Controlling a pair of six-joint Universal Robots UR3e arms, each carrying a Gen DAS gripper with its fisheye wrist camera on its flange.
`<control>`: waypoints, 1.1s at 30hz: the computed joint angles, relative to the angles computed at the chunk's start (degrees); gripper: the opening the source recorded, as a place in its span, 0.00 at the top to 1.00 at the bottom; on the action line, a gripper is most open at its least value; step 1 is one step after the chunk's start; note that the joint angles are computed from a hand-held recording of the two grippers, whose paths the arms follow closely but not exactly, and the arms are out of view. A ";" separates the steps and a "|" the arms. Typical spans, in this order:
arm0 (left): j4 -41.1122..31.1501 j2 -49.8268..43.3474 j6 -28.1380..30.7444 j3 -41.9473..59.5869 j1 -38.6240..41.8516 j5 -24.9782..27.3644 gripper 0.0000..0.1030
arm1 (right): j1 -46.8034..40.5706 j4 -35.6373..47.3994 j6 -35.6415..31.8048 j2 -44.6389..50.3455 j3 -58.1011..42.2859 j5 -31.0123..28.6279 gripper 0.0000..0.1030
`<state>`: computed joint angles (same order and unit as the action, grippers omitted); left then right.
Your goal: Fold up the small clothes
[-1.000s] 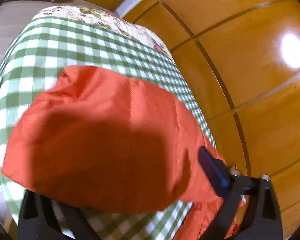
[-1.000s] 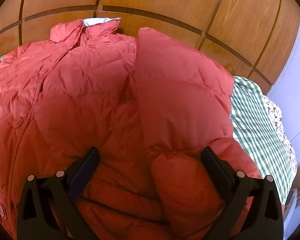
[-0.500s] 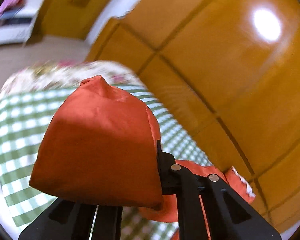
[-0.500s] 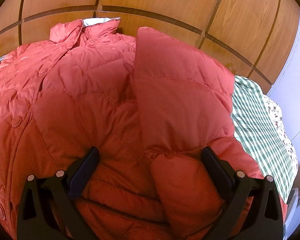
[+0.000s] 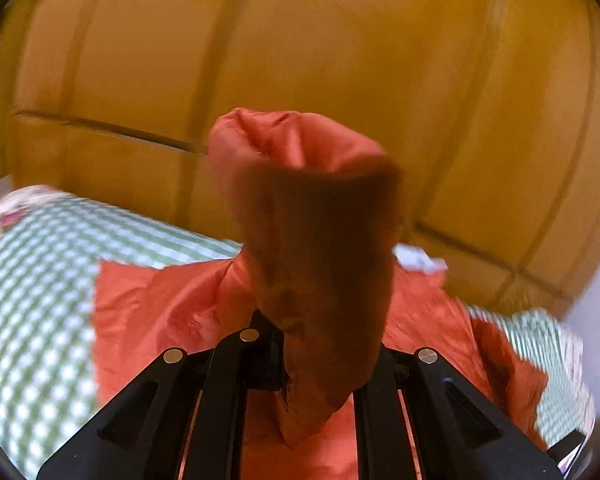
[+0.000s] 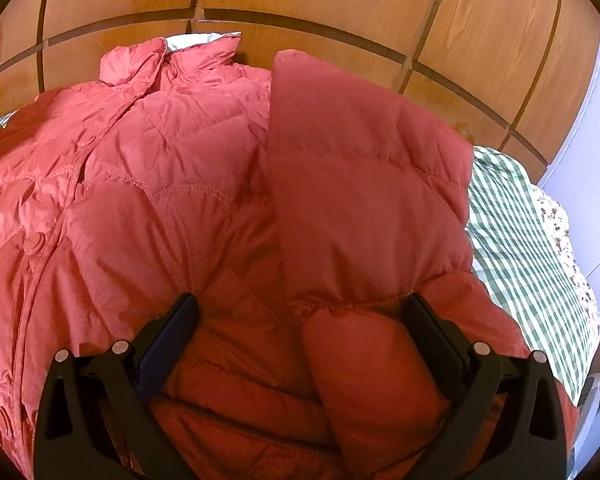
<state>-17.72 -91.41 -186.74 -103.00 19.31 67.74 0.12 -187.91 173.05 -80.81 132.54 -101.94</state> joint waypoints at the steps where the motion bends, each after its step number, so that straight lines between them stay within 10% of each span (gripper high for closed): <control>1: -0.58 -3.26 0.26 2.85 -3.35 2.13 0.92 | 0.00 -0.01 0.04 -0.03 0.03 0.05 0.02; 10: -10.93 -26.43 1.24 27.25 -22.73 17.28 0.85 | -0.09 -0.65 0.53 0.22 0.23 0.61 0.02; 14: -4.71 -23.94 1.60 18.63 -22.23 11.90 0.30 | -0.56 -0.88 0.46 0.16 0.51 1.31 0.02; 17: -1.00 -19.08 4.47 10.37 -20.12 6.15 0.14 | -0.50 -1.07 0.47 0.42 0.41 1.20 0.02; 28: 4.56 10.21 4.08 -22.80 -2.20 -5.00 0.13 | 0.43 -1.85 0.52 0.80 0.57 -0.22 0.02; 33: -2.27 18.53 2.45 -28.92 5.74 0.52 0.34 | 2.10 3.62 0.07 -0.61 -2.04 -2.61 0.02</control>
